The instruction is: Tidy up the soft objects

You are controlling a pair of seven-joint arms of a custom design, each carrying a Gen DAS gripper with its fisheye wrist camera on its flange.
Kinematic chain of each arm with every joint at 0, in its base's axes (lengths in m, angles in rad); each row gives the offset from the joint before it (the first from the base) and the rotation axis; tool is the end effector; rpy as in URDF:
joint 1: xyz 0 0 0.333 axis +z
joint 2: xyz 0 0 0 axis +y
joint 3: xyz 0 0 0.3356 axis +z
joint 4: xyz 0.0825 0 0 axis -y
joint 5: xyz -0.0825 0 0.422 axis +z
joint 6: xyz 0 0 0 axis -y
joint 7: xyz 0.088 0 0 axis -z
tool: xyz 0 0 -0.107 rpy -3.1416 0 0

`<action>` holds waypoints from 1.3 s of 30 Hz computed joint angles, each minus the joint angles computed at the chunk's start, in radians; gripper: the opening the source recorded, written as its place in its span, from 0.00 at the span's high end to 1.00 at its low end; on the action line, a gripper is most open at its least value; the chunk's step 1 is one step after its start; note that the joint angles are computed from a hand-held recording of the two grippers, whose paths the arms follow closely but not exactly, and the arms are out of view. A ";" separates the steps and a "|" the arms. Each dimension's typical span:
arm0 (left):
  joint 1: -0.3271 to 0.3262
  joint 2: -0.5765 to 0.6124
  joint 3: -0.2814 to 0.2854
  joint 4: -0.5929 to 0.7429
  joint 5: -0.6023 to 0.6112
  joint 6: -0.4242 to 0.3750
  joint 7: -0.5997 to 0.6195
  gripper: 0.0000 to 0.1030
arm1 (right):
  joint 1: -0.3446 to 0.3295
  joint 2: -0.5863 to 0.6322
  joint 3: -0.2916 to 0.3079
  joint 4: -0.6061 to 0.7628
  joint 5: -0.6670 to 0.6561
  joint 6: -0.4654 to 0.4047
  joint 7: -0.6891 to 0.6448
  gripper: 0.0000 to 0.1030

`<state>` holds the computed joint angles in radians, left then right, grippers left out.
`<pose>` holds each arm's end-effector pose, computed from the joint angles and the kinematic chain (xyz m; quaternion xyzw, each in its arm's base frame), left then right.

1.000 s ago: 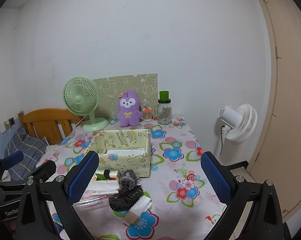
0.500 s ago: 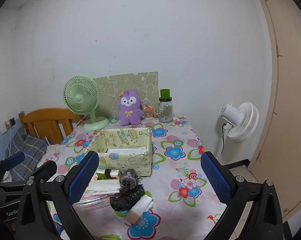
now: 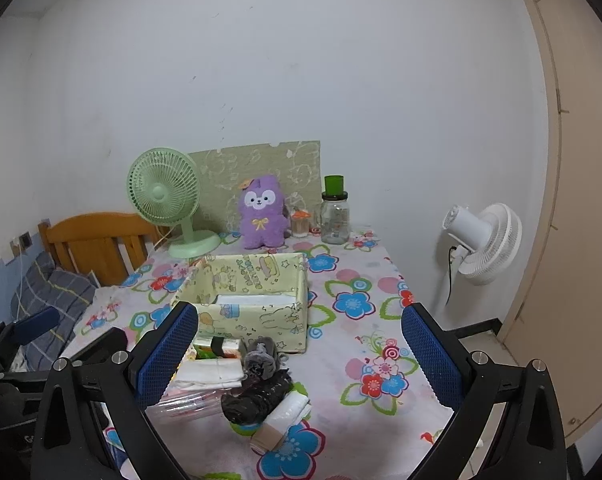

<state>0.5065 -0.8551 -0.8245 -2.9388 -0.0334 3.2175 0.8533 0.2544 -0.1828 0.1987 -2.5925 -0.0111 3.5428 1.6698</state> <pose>0.3627 -0.1005 0.4287 -0.7034 0.4995 -0.3174 0.3937 0.4461 0.2217 0.4517 -0.7009 0.4714 -0.2757 0.4589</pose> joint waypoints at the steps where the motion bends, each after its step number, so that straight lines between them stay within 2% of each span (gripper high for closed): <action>1: 0.003 0.010 0.001 0.002 0.003 0.005 0.003 0.03 | 0.000 0.005 0.001 0.004 0.001 -0.002 0.000 0.00; 7: 0.034 0.078 -0.008 0.023 -0.001 0.026 0.024 0.03 | 0.012 0.048 -0.006 0.033 0.003 -0.013 0.001 0.00; 11: 0.056 0.126 -0.016 0.036 -0.011 0.042 0.043 0.04 | 0.052 0.086 -0.073 0.058 -0.120 -0.012 0.095 0.00; 16: 0.102 0.203 -0.045 0.056 -0.029 0.066 0.075 0.05 | 0.063 0.147 -0.087 0.101 -0.181 -0.029 0.131 0.00; 18: 0.128 0.243 -0.064 0.070 -0.038 0.075 0.091 0.06 | 0.068 0.169 -0.085 0.115 -0.166 -0.040 0.116 0.00; 29: 0.310 0.417 -0.222 0.123 -0.104 0.117 0.188 0.08 | 0.099 0.318 -0.100 0.223 -0.235 -0.119 0.159 0.03; 32: 0.369 0.458 -0.276 0.141 -0.118 0.124 0.215 0.09 | 0.089 0.351 -0.092 0.254 -0.273 -0.150 0.191 0.05; 34: 0.393 0.479 -0.299 0.152 -0.121 0.125 0.232 0.09 | 0.045 0.372 -0.054 0.277 -0.320 -0.173 0.228 0.08; 37: 0.436 0.504 -0.341 0.166 -0.126 0.134 0.259 0.09 | 0.057 0.403 -0.065 0.307 -0.330 -0.189 0.241 0.10; 39: 0.469 0.518 -0.374 0.178 -0.130 0.134 0.271 0.09 | 0.015 0.427 -0.024 0.333 -0.356 -0.210 0.257 0.15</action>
